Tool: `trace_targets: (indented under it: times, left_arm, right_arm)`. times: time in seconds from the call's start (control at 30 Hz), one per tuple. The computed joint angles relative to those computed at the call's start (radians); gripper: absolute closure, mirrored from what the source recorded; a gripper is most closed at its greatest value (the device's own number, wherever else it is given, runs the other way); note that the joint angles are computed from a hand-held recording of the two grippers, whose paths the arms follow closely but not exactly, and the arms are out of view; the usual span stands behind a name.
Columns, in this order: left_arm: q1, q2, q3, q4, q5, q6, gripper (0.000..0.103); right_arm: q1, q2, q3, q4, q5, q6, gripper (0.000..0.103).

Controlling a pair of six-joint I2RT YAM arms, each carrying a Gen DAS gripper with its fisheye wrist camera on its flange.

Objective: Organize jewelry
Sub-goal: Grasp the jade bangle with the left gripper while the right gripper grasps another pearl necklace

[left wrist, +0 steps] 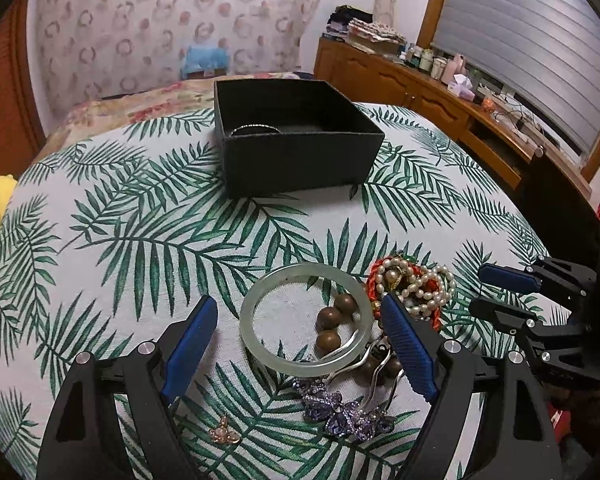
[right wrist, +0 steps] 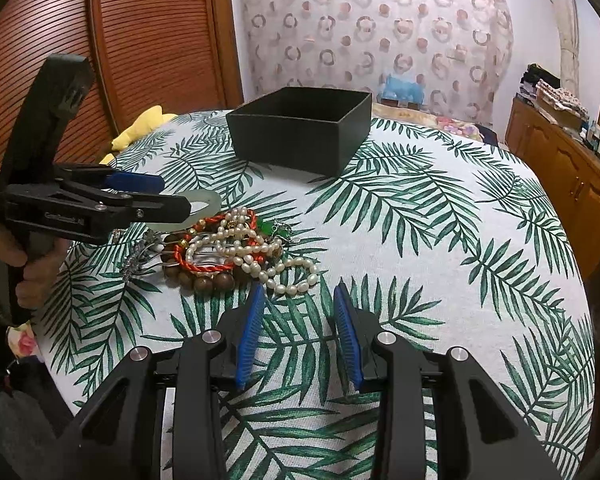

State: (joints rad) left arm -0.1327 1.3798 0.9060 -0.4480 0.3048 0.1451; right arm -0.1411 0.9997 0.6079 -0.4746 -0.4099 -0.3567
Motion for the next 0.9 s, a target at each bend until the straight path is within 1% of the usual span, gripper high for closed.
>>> trace_targets:
  times: [0.1,0.17,0.2,0.3,0.37,0.47,0.57,0.67,0.73,0.9]
  left_arm:
    - [-0.006,0.017,0.008,-0.001,-0.002,0.004,0.025]
    - [-0.006,0.031,0.016,-0.005,0.002,0.005,0.033]
    - [-0.004,0.036,0.018,-0.005,0.01,0.005,0.034]
    - [-0.007,0.034,0.012,0.004,0.006,0.005,0.034]
    - [-0.01,0.028,0.005,0.01,0.0,0.01,0.034]
    - [-0.012,0.001,-0.012,0.024,-0.018,0.012,0.034]
    - [-0.001,-0.03,-0.028,0.033,-0.013,0.006,0.034]
    - [0.012,-0.065,-0.04,0.038,-0.013,0.003,0.034]
    - [0.019,-0.088,-0.049,0.042,-0.012,0.002,0.034]
    - [0.019,-0.136,-0.061,0.042,-0.014,-0.008,0.034]
  right_arm:
    - [0.001,0.003,0.0,0.003,0.003,-0.004,0.065]
    - [0.008,0.011,0.015,0.0,0.018,-0.008,0.065]
    - [0.012,0.02,0.026,-0.002,0.026,-0.012,0.065]
    - [0.024,0.058,0.057,0.001,0.045,-0.019,0.065]
    - [0.029,0.088,0.071,0.004,0.052,-0.023,0.069]
    - [0.032,0.131,0.09,0.006,0.057,-0.028,0.07]
    - [0.043,0.172,0.114,0.007,0.07,-0.032,0.073]
    - [0.064,0.202,0.13,0.008,0.096,-0.042,0.074]
    - [0.082,0.215,0.133,0.019,0.134,-0.042,0.074]
    - [0.098,0.234,0.147,0.024,0.156,-0.043,0.075]
